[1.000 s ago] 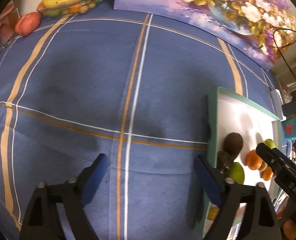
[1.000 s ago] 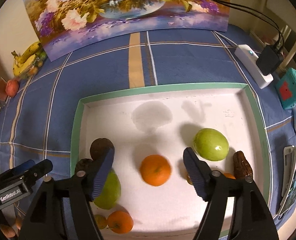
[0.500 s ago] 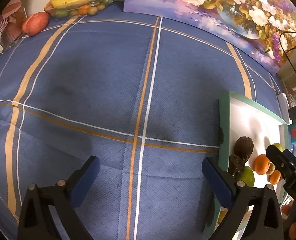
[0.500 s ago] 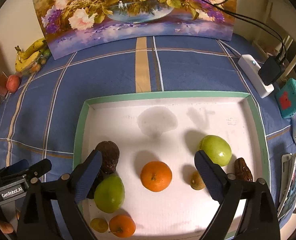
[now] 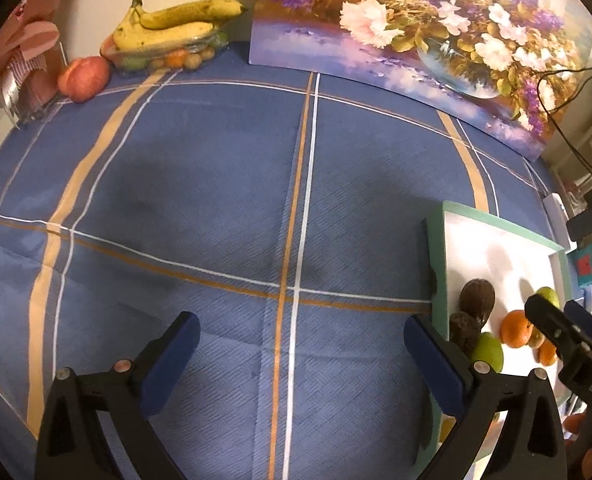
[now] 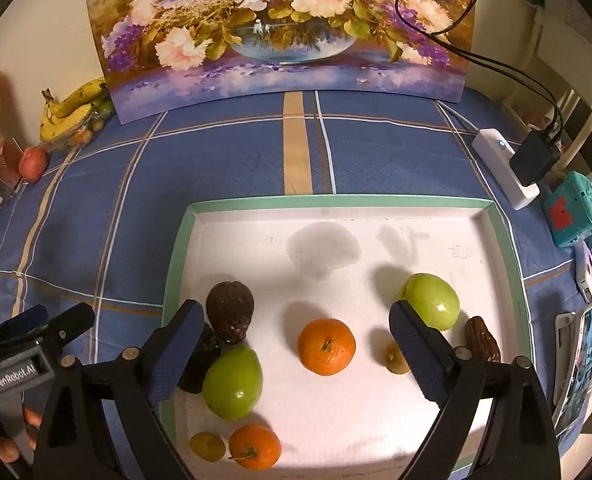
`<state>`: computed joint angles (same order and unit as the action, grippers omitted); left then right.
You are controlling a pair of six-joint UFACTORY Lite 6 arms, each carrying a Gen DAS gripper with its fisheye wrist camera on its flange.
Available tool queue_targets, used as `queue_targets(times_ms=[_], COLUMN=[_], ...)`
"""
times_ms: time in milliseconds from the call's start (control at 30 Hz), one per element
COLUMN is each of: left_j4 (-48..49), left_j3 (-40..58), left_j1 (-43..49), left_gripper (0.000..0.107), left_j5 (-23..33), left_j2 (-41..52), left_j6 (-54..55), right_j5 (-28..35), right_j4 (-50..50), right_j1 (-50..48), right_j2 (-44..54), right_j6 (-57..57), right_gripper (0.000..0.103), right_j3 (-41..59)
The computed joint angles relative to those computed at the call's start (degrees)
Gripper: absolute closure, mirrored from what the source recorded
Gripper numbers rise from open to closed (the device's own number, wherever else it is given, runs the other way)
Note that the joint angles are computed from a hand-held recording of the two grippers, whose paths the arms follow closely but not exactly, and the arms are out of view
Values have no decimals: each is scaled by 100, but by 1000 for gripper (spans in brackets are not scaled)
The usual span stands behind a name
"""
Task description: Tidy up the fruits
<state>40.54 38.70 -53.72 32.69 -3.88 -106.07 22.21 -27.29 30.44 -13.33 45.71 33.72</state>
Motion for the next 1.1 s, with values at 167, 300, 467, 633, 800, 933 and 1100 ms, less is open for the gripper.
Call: queue_targets(times_ms=[167,300,467,633,800,933,1100], left_j4=[262,189,115,-145,-339,-483,-575], left_j3=[-140,-88,116,425,395,593,828], left_j1=[-405,-839,-1500,-2094,-2571,-2984,-3559], left_gripper=[4,4,4,4,4,4,4], left_j5=[492,1125,1835,2616,3029,3630,4241], left_j2=[-290,-482,-489,-305,-585,-547,-490], left_j6=[-561,-696,-866,-882,-1169,-1321,-1611], right_j5=[171,340,625,1164,1837,2432,3175], right_j4=[-612,-863,-1080,-1295,-1444,-1511,-1572], right_j1=[362,649,1175,1861,2680,3443,4381], right_j2=[-242,-534,-1006,-1456,-2021,-2313,-2667], right_j6=[836,1308,1835,2452,3060,3550,4183], right_gripper=[9,9,9,9,9,9,9], right_j3=[-240,-489,-840,-1063,-1268,-1332,-1438])
